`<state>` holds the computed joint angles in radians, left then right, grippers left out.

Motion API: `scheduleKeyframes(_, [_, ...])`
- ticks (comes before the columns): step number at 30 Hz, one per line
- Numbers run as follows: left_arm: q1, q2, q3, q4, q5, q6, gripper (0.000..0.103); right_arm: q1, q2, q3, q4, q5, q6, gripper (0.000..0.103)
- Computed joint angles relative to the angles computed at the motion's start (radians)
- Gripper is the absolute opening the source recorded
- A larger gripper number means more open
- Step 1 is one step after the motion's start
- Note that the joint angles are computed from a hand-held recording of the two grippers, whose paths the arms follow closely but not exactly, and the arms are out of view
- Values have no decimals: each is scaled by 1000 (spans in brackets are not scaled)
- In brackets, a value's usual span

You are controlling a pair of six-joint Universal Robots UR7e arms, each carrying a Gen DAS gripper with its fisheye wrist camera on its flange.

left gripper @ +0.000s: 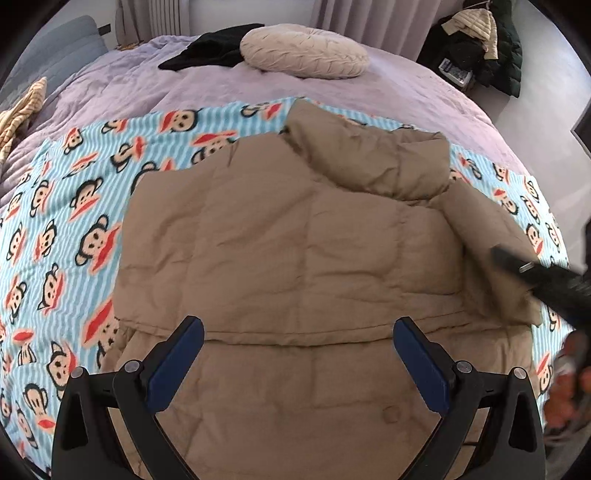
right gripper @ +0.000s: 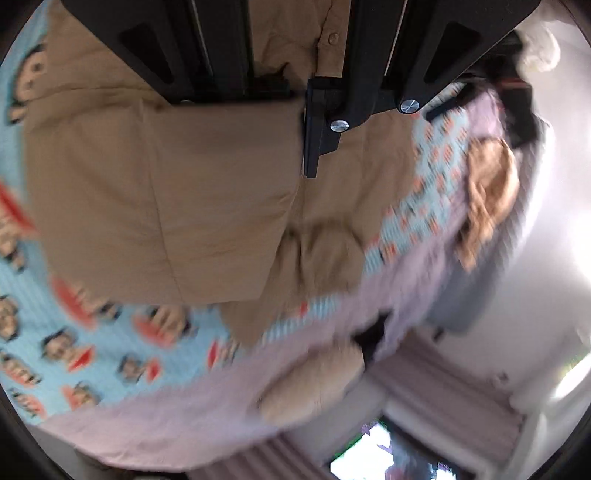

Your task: Fold large clothes

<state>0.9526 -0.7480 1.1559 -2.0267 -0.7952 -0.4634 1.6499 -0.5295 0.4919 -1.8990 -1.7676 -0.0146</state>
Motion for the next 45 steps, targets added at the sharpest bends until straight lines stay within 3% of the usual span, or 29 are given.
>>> scheduleKeyframes(4, [16,-4,2,-25,-11,8,103,-19,-22,131,16,-61,84,6])
scheduleKeyframes(7, [26,11,-16,-55,-21,20,103,-37,-54,188,10,-29,178,8])
scheduleKeyframes(8, [28,16,-21,-64,-20,25,103,-38,-64,192,11,-25,200,19])
scheduleKeyframes(9, [29,19,-25,-70,-22,28,103,-38,-94,228,-10,-15,212,43])
scheduleKeyframes(11, [37,26,-36,-88,-38,36,103,-39,-155,309,-96,3,234,73])
scheduleKeyframes(16, [54,40,-65,-100,-67,45,103,-59,-220,393,-292,-12,347,72])
scheduleKeyframes(17, [58,41,-71,-102,-71,48,103,-65,-209,376,-297,-5,375,56])
scheduleKeyframes(18, [61,40,-73,-109,-75,50,103,-77,-195,352,-306,17,408,26])
scheduleKeyframes(19, [64,36,-72,-122,-82,56,103,-79,-180,327,-300,27,415,14])
scheduleKeyframes(20, [70,28,-68,-141,-97,64,103,-75,-155,287,-297,32,396,9])
scheduleKeyframes(24, [95,-8,-43,-202,-175,75,103,-23,-54,126,-211,49,210,9])
scheduleKeyframes(27, [115,-40,-17,-252,-246,62,103,32,49,-33,-48,32,35,9])
scheduleKeyframes(31, [140,-70,6,-302,-348,23,103,77,169,-207,223,-9,-46,13])
scheduleKeyframes(33, [147,-72,3,-299,-383,15,103,84,196,-240,337,-33,-32,32])
scheduleKeyframes(36, [152,-56,-20,-261,-418,36,103,67,81,-35,274,-28,20,49])
scheduleKeyframes(40, [161,-3,-80,-168,-433,53,103,13,-110,220,144,-42,167,49])
scheduleKeyframes(43, [160,71,-169,-53,-386,71,102,-34,-205,324,102,-57,289,49])
scheduleKeyframes(45, [158,103,-201,-32,-370,79,91,-64,-263,387,66,-71,358,50])
